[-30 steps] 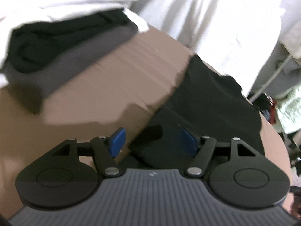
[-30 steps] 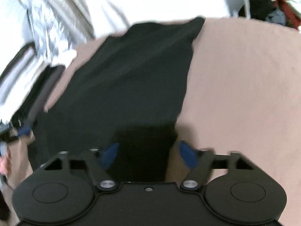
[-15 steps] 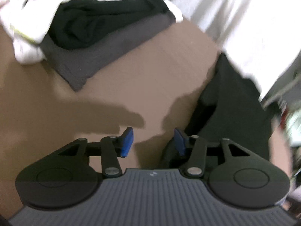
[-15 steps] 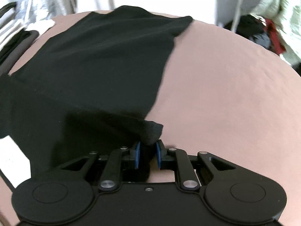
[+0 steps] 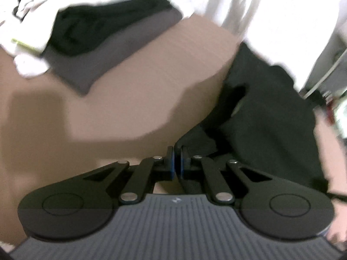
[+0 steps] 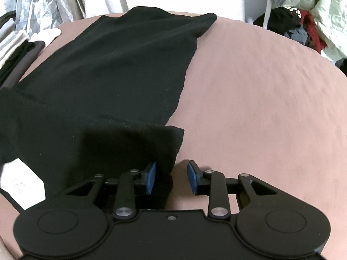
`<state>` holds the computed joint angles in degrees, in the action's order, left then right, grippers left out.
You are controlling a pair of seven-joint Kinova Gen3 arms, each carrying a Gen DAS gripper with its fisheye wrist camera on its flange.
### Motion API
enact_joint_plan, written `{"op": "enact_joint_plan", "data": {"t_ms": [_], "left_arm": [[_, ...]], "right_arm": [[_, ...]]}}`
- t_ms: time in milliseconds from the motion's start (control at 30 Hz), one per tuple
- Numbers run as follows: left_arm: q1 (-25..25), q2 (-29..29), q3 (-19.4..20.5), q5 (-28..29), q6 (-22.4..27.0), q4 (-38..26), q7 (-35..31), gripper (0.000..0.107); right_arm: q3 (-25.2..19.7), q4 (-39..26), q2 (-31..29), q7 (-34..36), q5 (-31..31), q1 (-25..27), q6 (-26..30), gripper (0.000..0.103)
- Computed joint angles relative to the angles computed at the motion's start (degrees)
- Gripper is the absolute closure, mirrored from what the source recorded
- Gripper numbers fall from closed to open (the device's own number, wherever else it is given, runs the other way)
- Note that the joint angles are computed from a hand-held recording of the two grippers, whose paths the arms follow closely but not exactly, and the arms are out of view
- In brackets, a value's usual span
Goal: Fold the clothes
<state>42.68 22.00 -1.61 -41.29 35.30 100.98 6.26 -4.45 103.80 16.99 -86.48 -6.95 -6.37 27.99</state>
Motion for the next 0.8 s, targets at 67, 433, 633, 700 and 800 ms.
{"op": "enact_joint_plan", "data": {"t_ms": [67,433,633,700,800], "left_arm": [[2.74,3.01,-3.12,3.54,4.66,-3.60,-4.66,0.107],[2.25,3.55,0.72,-3.64,12.23,-6.24,-1.56,0.078],[2.91,5.64,0.94,-7.96,11.57,-10.65,-3.31,0.075],[1.16,6.51,1.75,-3.84,13.17,-14.95,-7.63,0.075],[-2.98,6.87,3.51,-0.47,10.24,-18.39,-14.20,0.072]], "right_arm": [[0.12,-0.09,-0.07,-0.52,0.17,-0.28,0.00,0.065],[-11.41,4.17,-5.18,9.69,1.36,10.93,-14.15,0.038],[-26.84,-8.77,5.09,19.07,-6.11,26.62,-7.74,0.034],[-29.84,-14.08,10.19,23.55,-10.75,29.56,-4.15,0.034],[-26.38,-22.04,16.37,27.06,-15.14,26.68,-0.81,0.034]]}}
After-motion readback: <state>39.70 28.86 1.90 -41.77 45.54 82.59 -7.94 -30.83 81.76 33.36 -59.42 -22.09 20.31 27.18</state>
